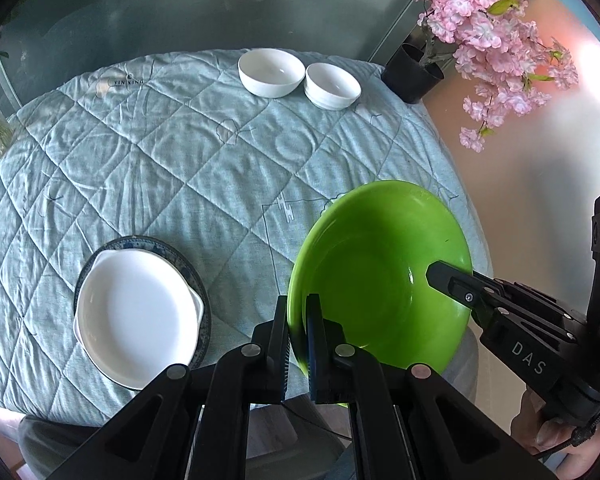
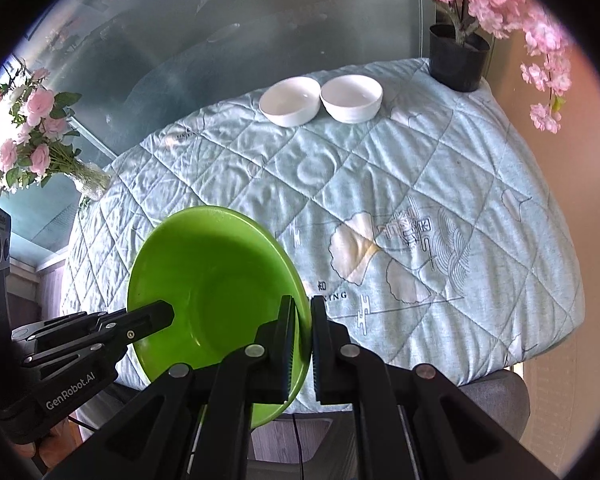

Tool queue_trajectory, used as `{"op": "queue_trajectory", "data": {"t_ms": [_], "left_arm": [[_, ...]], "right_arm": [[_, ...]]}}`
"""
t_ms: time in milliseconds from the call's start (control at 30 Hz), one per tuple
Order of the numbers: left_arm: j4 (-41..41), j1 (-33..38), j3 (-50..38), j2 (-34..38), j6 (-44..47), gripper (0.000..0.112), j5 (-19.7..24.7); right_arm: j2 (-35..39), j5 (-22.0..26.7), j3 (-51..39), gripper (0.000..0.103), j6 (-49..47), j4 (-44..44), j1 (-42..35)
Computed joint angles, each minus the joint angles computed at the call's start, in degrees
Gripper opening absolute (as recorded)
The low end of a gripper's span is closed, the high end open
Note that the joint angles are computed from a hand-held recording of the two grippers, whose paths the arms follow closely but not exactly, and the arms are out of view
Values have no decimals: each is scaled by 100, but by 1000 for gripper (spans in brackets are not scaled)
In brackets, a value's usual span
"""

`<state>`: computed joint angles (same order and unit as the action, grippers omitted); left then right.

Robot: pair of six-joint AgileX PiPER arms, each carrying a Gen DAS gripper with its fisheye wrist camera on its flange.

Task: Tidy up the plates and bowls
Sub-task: 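Carry the green bowl beside the patterned plate and lower it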

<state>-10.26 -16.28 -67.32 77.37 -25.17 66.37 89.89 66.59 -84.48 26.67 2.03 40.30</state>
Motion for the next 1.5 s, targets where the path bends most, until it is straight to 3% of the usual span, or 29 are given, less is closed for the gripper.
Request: {"op": "queue_trajectory", "data": {"t_ms": [333, 767, 1500], "left_arm": [[-167, -326, 815, 82, -290, 3, -706], [-495, -69, 1753, 494, 34, 3, -1468], [-599, 244, 1699, 1497, 108, 3, -1889]], "right_arm": [[-41, -128, 545, 7, -184, 58, -132], [509, -549, 998, 7, -499, 532, -234], [1454, -825, 821, 8, -1081, 1262, -597]]}}
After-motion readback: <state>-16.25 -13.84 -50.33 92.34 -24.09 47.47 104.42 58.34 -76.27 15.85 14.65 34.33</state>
